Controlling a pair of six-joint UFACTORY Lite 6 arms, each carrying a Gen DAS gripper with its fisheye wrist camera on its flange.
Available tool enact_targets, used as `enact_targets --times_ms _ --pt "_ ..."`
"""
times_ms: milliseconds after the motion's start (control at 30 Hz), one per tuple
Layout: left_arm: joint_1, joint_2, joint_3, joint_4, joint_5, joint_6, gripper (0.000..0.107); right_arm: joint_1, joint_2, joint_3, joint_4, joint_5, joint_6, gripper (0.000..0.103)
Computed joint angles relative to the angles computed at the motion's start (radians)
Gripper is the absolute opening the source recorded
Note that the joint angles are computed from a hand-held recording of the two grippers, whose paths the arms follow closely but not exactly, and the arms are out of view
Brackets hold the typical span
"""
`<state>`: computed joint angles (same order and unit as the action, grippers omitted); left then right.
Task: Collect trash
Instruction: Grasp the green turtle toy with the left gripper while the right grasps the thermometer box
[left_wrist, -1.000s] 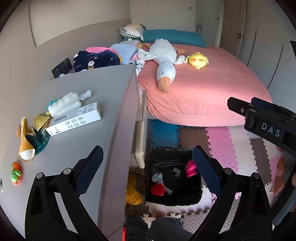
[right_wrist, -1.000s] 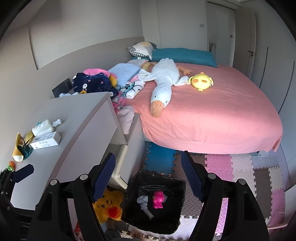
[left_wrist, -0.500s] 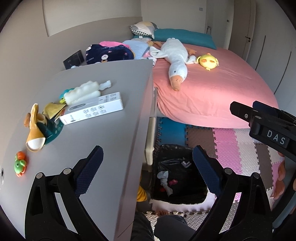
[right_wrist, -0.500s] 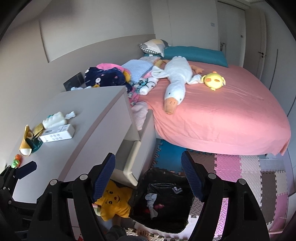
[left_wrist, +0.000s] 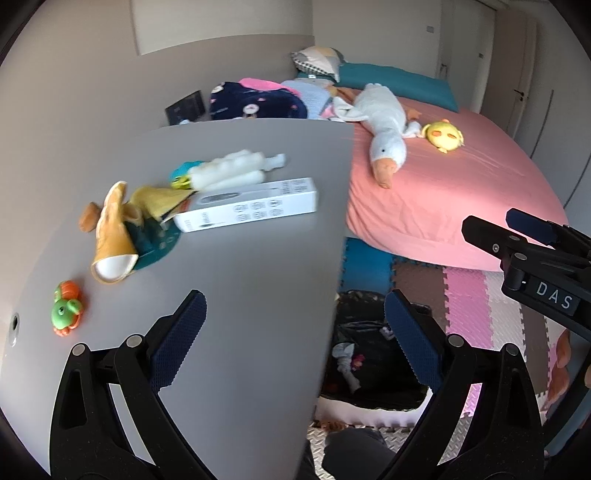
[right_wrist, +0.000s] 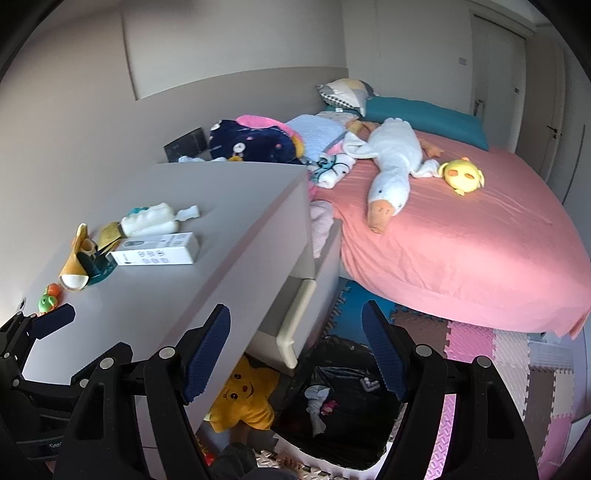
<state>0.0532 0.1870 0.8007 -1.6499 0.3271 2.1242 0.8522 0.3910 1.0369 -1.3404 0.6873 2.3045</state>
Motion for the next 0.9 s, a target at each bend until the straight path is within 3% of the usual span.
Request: enact_targets --times_ms 500,900 --pt "0.189 0.098 0.13 0.101 0.045 -0.059 0.094 -0.009 0.243 0.335 0.069 -0.076 -0.214 0.075" --pt "0.314 0.26 0.33 0.218 0.073 -0.174 0.094 -0.028 0.48 0.707 0.255 -0.098 -0.559 0.077"
